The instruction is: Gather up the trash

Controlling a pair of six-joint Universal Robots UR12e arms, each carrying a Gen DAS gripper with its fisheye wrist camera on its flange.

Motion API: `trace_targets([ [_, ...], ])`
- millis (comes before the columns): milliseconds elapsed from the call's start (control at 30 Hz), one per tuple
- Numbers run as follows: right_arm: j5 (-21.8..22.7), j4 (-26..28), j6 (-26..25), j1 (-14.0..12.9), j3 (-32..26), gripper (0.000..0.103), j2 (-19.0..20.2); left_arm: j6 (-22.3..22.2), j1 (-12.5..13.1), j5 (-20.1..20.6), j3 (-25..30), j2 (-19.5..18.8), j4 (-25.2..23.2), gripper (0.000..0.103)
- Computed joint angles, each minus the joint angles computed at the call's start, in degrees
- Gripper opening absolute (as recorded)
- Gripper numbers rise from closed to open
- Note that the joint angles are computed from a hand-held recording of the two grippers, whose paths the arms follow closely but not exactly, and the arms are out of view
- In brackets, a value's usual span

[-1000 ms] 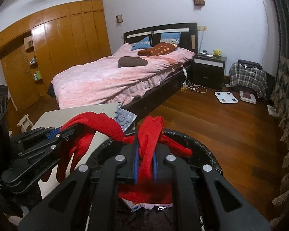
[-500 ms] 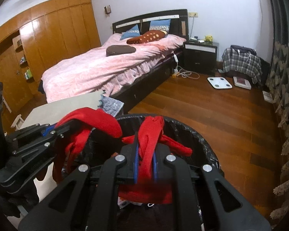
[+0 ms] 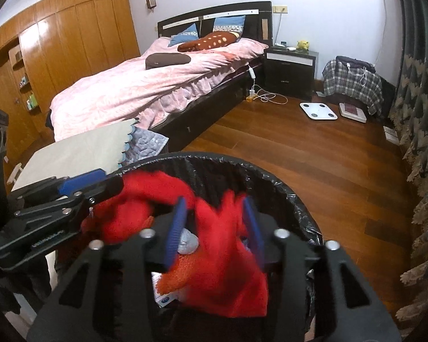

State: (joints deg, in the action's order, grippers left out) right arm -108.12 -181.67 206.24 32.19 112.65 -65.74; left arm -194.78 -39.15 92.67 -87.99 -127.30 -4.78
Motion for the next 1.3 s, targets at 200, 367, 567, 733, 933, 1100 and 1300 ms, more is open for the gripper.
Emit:
trace_targets([
  [200, -1.92, -0.7, 0.18, 0.49, 0.61, 0.08, -0.41, 0.96, -0.21, 4.15, -2.01, 1.43, 1.6, 0.069],
  [367, -2.91, -1.42, 0.97, 1.4, 1.02, 0.096, -1.59, 0.81, -0.34, 7.56, -4.49, 3.73, 3.48, 0.087],
  [567, -2.05, -2.72, 0.55, 2.56, 1.63, 0.097, -3.86, 0.94, -1.16, 12.69, -7.96, 7.25, 5.29, 0.096],
  [733, -2.03, -2.68, 0.18, 4.0, 1.41, 0.098, -5.46, 0.48, -1.63, 14.51, -10.47, 9.95, 5.24, 0.097],
  [933, -3.38, -2.43, -1.2, 6.1, 0.76, 0.098, -6.79, -0.18, -2.65, 16.93, -12.86, 12.59, 6.26, 0.097],
  [1100, -5.0, -2.77, -3.11, 7.74, 0.16, 0.098, -7.51, -0.57, -3.33, 18.02, -14.29, 14.37, 7.66, 0.097],
  [1300, -6.41, -2.89, -4.21, 9.22, -0.12, 0.098, -8.16, -0.2, -4.11, 20.2, -15.59, 15.92, 9.16, 0.097],
])
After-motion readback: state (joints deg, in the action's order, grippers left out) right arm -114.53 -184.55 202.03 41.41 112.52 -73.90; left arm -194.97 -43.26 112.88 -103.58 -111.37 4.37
